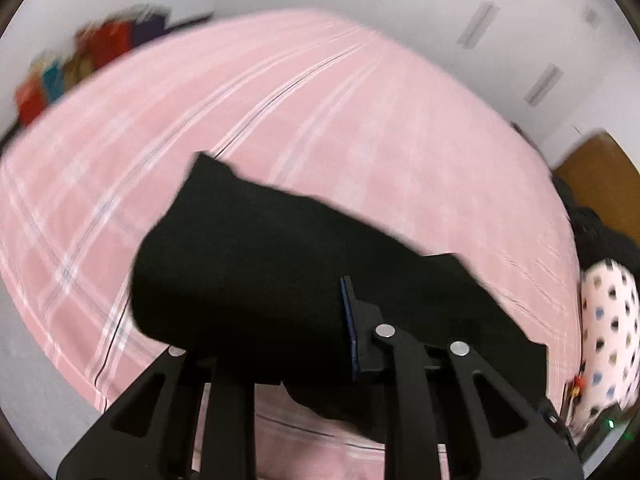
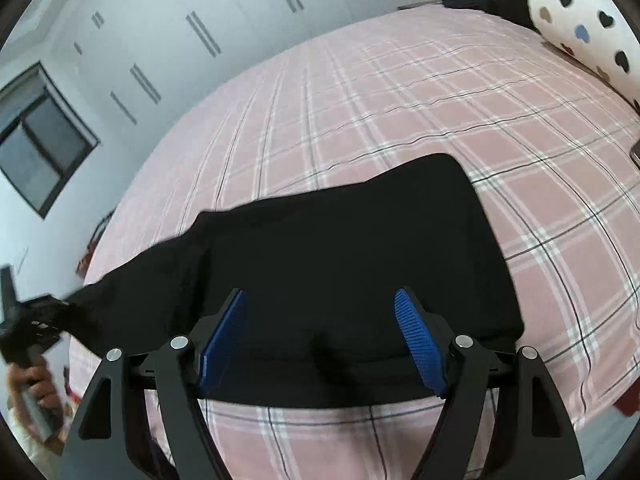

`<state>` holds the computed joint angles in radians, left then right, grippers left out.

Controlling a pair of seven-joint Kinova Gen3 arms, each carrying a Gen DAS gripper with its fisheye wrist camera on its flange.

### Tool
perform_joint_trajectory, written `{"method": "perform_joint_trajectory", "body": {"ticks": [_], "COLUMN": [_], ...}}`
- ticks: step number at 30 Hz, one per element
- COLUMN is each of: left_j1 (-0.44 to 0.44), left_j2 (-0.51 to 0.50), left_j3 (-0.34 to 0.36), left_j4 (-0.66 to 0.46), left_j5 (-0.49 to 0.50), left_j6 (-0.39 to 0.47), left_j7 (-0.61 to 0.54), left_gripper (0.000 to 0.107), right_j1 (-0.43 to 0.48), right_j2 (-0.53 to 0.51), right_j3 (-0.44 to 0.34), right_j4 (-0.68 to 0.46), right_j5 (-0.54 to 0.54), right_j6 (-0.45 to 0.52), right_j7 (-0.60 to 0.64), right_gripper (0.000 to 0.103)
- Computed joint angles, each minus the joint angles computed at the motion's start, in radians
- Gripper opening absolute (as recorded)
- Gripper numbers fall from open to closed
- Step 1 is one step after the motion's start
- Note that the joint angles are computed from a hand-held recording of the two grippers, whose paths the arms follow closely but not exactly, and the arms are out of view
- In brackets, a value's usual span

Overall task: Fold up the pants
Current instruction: 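Lay the folded pants on the bed and open both grippers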

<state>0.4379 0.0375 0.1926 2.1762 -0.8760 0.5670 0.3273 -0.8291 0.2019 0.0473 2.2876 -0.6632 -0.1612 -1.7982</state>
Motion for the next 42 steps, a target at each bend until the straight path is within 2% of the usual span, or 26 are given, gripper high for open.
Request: {"method": "perform_joint_trajectory", "body": {"ticks": [2, 3, 5, 7, 8, 9, 10, 13, 17, 20, 21, 24, 27, 33, 36, 38, 39, 41, 42], "left_j1": [0.039, 0.053, 0.064, 0.050, 0.063, 0.086, 0.126, 0.258, 0.371, 0.412, 0.426, 0.429, 0.455, 0.454, 0.457, 0.449, 0.453, 0.431, 0.408], "left_j2": [0.011, 0.031, 0.084, 0.168, 0.214, 0.261, 0.304, 0.365, 0.327, 0.295, 0.300, 0.296, 0.291, 0.283, 0.283, 0.283, 0.280, 0.280, 0.278], "left_j3": [0.065, 0.090, 0.142, 0.201, 0.207, 0.196, 0.168, 0.086, -0.049, -0.122, -0.129, -0.173, -0.238, -0.263, -0.270, -0.264, -0.268, -0.242, -0.215], "left_j4": [-0.092, -0.139, -0.231, -0.321, -0.362, -0.397, -0.431, -0.478, -0.402, -0.348, -0.354, -0.326, -0.296, -0.248, -0.235, -0.232, -0.227, -0.222, -0.219], "left_j5": [-0.041, -0.054, -0.035, -0.006, 0.024, 0.041, 0.061, 0.081, 0.127, 0.133, 0.132, 0.165, 0.189, 0.189, 0.185, 0.187, 0.189, 0.176, 0.167], "left_j6": [0.062, 0.080, 0.095, 0.100, 0.088, 0.085, 0.099, 0.170, 0.108, 0.136, 0.158, 0.185, 0.180, 0.133, 0.108, 0.100, 0.094, 0.093, 0.093], "left_j7": [-0.038, -0.059, -0.136, -0.218, -0.258, -0.299, -0.333, -0.359, -0.336, -0.317, -0.299, -0.299, -0.310, -0.315, -0.317, -0.320, -0.323, -0.309, -0.297], "left_gripper": [0.019, 0.019, 0.022, 0.035, 0.054, 0.077, 0.081, 0.085, 0.089, 0.091, 0.091, 0.091, 0.091, 0.091, 0.091, 0.091, 0.091, 0.091, 0.091], "right_j1": [0.071, 0.083, 0.149, 0.200, 0.214, 0.235, 0.273, 0.359, 0.530, 0.639, 0.643, 0.584, 0.605, 0.487, 0.418, 0.424, 0.421, 0.366, 0.350], "right_j2": [-0.006, -0.008, -0.008, -0.008, -0.003, -0.003, 0.001, 0.007, 0.039, 0.071, 0.077, 0.098, 0.162, 0.229, 0.230, 0.236, 0.237, 0.233, 0.233], "right_j3": [-0.078, -0.092, -0.142, -0.180, -0.189, -0.200, -0.228, -0.288, -0.430, -0.539, -0.548, -0.511, -0.569, -0.500, -0.437, -0.453, -0.453, -0.404, -0.391], "right_j4": [0.026, 0.037, 0.041, 0.049, 0.056, 0.065, 0.072, 0.096, 0.099, 0.063, 0.035, -0.059, -0.158, -0.308, -0.328, -0.341, -0.348, -0.366, -0.375], "right_j5": [0.054, 0.076, 0.136, 0.205, 0.240, 0.274, 0.314, 0.436, 0.599, 0.721, 0.762, 0.880, 0.963, 0.898, 0.871, 0.849, 0.833, 0.829, 0.825], "right_j6": [-0.061, -0.081, -0.087, -0.100, -0.112, -0.121, -0.134, -0.172, -0.208, -0.193, -0.159, -0.039, 0.062, 0.246, 0.269, 0.283, 0.290, 0.321, 0.338], "right_j7": [-0.073, -0.105, -0.170, -0.252, -0.292, -0.333, -0.371, -0.485, -0.593, -0.629, -0.637, -0.705, -0.761, -0.692, -0.669, -0.638, -0.620, -0.616, -0.606], "right_gripper": [0.074, 0.074, 0.074, 0.074, 0.074, 0.074, 0.074, 0.074, 0.074, 0.075, 0.075, 0.075, 0.076, 0.076, 0.077, 0.077, 0.075, 0.073, 0.066]}}
